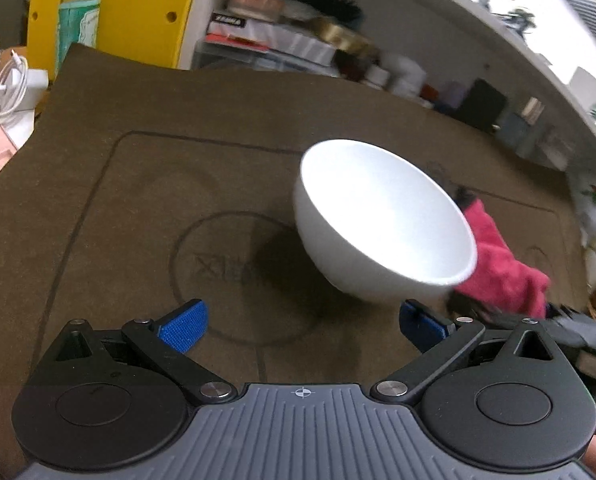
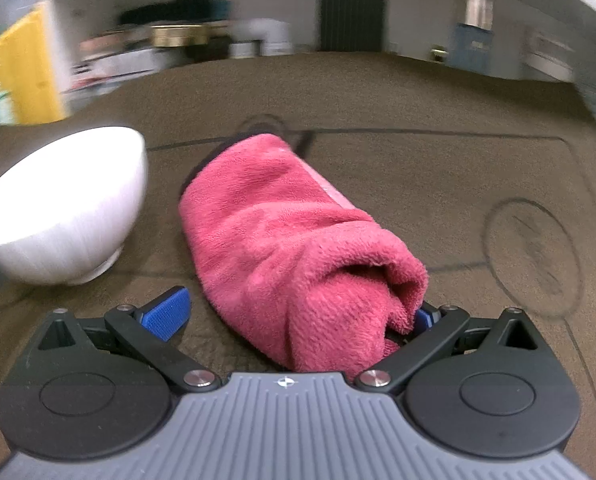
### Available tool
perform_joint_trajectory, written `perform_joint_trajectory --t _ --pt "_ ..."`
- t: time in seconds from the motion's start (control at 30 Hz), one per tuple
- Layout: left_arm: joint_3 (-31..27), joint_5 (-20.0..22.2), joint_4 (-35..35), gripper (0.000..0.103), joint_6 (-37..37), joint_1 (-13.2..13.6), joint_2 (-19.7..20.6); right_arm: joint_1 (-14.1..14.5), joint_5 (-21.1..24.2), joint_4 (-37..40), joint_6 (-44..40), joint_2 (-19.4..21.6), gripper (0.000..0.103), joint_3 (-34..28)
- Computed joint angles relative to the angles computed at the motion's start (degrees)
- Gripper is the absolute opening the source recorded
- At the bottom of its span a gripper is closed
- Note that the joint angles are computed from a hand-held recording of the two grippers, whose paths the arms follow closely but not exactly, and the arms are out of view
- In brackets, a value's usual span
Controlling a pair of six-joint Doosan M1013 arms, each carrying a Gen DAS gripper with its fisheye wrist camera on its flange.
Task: Clean bowl
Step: 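Grasp the bowl rim with the left gripper while the right gripper grasps the pink towel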
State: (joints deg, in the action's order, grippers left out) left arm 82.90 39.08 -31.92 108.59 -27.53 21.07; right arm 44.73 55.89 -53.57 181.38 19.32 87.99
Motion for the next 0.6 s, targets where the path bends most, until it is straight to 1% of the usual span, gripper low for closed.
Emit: perform_joint_trajectory --t 0.03,0.07,0.1,0.13,0.17,0.2,0.23,0.27,0.4,0.5,0.53,0.57,0.6 --pt "-0.6 0.8 0.1 0.103 0.2 -0.2 0.2 -0.1 -0.7 0.6 -0.1 -0.3 0.103 0.1" --pt "-1.1 1.6 0.2 0.103 0.5 -0.3 0.5 -0.2 -0.2 2.5 -2.3 -0.1 0.103 -0.6" --pt "-1.1 2.2 -0.7 0.103 1.0 -0.2 0.4 -0.3 0.4 4.3 -4.5 0.0 0.103 -1.3" --pt "-1.3 3.5 -3.3 0.103 2.1 0.2 0.4 -0.2 1.3 5.5 -6.4 0.3 0.103 -2.2" --pt "-1.2 4.3 -4.4 0.103 2.6 0.5 0.4 0.0 2.5 6.0 -7.9 1.0 0.103 -3.2" --pt "-1.5 6.9 -5.7 0.103 2.9 1.1 0.6 0.4 3.0 5.9 -8.6 1.4 0.103 -3.8" --pt "-1.9 9.2 -6.9 0.103 3.1 1.6 0.7 0.8 2.5 4.9 -7.6 1.4 0.103 -3.6" --pt "-1.5 9.7 -7.5 0.103 3.3 2.0 0.4 1.1 2.1 3.7 -6.1 1.5 0.103 -3.5" --pt "-0.1 8.1 -14.2 0.103 0.6 3.9 -1.0 1.5 0.3 2.1 -1.9 1.8 0.103 -3.5" --pt "-0.3 5.0 -12.6 0.103 -5.5 3.8 -0.7 1.4 -0.6 2.2 -0.6 1.9 0.103 -3.6" --pt "-1.6 5.2 -9.8 0.103 -9.4 3.5 0.4 1.5 0.1 3.3 -2.4 2.5 0.103 -4.6" --pt "-2.0 5.5 -9.3 0.103 -10.2 3.4 0.7 1.6 1.2 4.5 -4.6 3.2 0.103 -5.8" --pt "-3.3 6.7 -8.1 0.103 -12.7 3.1 2.0 1.8 3.0 5.5 -7.1 4.0 0.103 -7.2"
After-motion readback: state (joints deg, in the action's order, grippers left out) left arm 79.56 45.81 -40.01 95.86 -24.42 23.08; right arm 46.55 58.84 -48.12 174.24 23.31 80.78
